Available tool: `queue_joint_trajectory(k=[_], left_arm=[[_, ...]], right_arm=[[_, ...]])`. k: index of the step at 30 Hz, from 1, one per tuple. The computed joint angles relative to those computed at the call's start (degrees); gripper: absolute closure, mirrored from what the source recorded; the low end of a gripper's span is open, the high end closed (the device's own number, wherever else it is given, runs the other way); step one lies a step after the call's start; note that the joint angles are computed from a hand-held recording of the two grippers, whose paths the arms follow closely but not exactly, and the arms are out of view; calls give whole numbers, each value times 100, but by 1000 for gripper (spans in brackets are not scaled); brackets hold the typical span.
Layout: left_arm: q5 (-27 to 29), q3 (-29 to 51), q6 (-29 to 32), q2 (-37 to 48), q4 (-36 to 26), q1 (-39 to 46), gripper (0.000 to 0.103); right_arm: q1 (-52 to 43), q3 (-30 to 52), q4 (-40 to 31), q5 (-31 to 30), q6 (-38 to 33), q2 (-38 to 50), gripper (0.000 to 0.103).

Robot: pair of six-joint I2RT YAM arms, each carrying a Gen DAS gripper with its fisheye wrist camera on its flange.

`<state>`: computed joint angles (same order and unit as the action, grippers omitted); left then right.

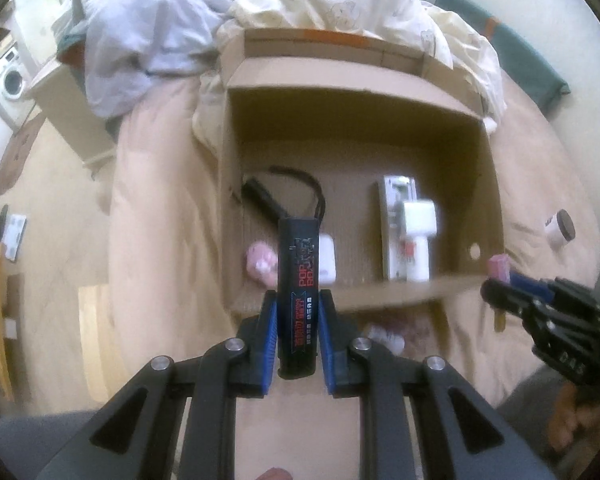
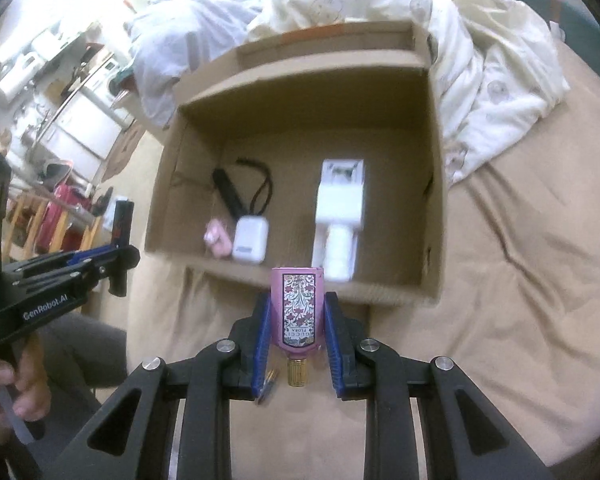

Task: Organize rigid objects
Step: 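Carry the power bank and pink sanitizer bottle into the box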

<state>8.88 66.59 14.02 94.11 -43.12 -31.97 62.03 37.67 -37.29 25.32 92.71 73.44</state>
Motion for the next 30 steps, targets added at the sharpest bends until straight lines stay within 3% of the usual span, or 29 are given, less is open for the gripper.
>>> queue_joint_trajectory(k=[4,11,24,30], left_arm=[[-104,372,-77,434,113,-211,86],[-238,681,-124,1257,434,-481,86],[-573,523,-178,1881,1234,-564,86],[-610,526,-168,2013,1296,-568,86]], right_arm=[[-578,89,-283,-137,-515,-80,76],[-1545,-309,395,-516,-1197,211,76],[-1850,-640,1055,-813,-1284,633,76],[-1882,-568,1086,-853,-1310,849,76]])
